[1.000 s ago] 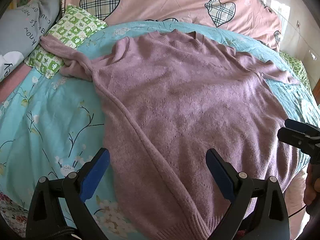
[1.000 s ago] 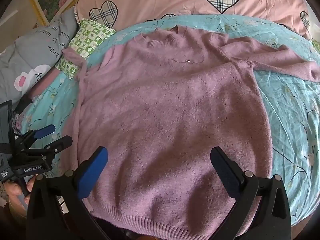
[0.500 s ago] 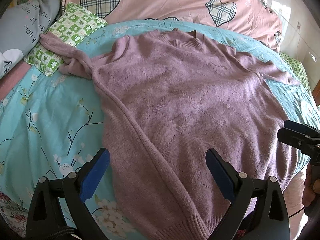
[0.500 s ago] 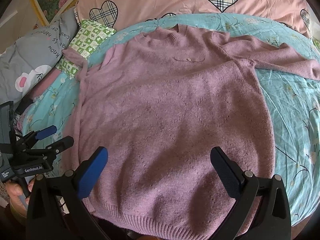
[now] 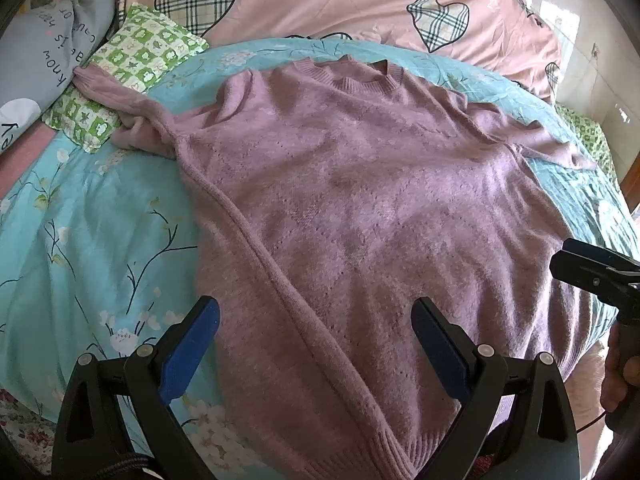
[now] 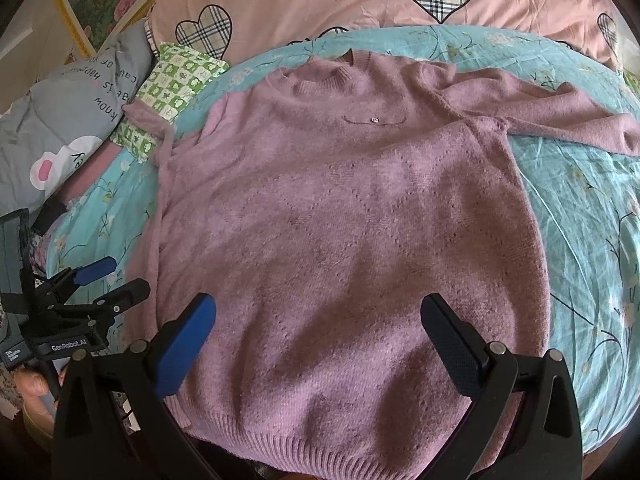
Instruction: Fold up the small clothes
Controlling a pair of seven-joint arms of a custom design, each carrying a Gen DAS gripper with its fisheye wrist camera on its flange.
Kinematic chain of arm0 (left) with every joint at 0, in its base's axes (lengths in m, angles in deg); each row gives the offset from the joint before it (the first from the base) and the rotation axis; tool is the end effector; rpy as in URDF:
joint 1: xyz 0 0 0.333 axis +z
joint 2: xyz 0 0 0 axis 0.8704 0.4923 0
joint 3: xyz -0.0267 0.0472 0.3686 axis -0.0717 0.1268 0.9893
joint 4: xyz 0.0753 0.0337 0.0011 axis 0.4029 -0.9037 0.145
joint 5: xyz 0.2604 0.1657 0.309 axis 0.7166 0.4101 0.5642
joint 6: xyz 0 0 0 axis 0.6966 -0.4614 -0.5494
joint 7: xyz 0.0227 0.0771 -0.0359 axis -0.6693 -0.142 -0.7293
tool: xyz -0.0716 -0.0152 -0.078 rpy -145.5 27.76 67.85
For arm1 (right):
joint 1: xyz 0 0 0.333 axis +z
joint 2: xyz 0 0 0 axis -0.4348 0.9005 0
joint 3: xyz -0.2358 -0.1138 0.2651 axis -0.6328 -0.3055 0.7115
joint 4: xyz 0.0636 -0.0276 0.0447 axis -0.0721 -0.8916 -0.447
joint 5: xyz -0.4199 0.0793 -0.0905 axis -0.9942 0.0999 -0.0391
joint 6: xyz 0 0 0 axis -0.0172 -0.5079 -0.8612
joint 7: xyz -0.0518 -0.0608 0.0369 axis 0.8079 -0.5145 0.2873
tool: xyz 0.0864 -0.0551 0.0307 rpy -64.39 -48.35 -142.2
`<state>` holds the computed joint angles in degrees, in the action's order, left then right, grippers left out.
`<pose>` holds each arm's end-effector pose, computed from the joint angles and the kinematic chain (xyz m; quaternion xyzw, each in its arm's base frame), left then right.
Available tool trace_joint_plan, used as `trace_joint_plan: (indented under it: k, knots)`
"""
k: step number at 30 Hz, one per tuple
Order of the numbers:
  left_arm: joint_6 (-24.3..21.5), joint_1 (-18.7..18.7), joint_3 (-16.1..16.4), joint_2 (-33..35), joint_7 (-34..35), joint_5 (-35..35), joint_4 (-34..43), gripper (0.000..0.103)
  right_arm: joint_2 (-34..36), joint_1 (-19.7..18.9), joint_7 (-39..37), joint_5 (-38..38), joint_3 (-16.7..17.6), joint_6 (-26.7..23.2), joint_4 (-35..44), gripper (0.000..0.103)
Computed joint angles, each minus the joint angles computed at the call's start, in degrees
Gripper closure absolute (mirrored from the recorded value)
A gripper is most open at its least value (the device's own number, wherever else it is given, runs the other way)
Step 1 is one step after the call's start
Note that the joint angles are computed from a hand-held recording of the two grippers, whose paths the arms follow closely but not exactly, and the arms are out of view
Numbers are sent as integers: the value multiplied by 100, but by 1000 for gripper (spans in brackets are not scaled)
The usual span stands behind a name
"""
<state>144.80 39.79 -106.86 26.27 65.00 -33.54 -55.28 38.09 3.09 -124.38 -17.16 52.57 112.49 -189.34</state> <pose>0.5215 -0.4769 0.4300 -0.4244 0.8516 -0.2867 0.1112 0.3992 0.3658 0.4324 -0.3901 0.8596 -0.1847 0.2735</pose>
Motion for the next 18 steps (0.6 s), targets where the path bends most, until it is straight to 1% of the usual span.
trace_joint_plan:
  k: [2, 7, 8, 9, 13, 14, 16, 18]
  knots:
    - [12, -63, 75, 28, -65, 119, 29, 6, -7, -2, 29, -19, -1, 20, -11, 1]
    - [-47, -56, 31, 132, -34, 103, 145, 6, -99, -32, 240, -109, 5, 47, -135, 1]
    - [-164, -108, 72, 147, -63, 173, 202, 6, -127, -40, 299, -131, 9, 50, -169, 1]
    - [-186, -115, 67, 170, -54, 179, 234, 6, -181, -54, 415, -177, 18, 46, -230, 1]
    - [-520, -191, 80, 282, -14, 215, 467, 6, -442, -128, 819, -331, 56, 36, -497, 1]
    - [-362, -226, 121, 318, -66, 271, 475, 6, -555, -153, 1001, -379, 81, -4, -603, 1]
    - [-342, -258, 134, 394, -76, 313, 578, 6, -698, -181, 1117, -354, 111, -117, -709, 1]
    - [-432, -301, 148, 467, -74, 369, 718, 6, -872, -210, 1179, -316, 125, -235, -843, 1]
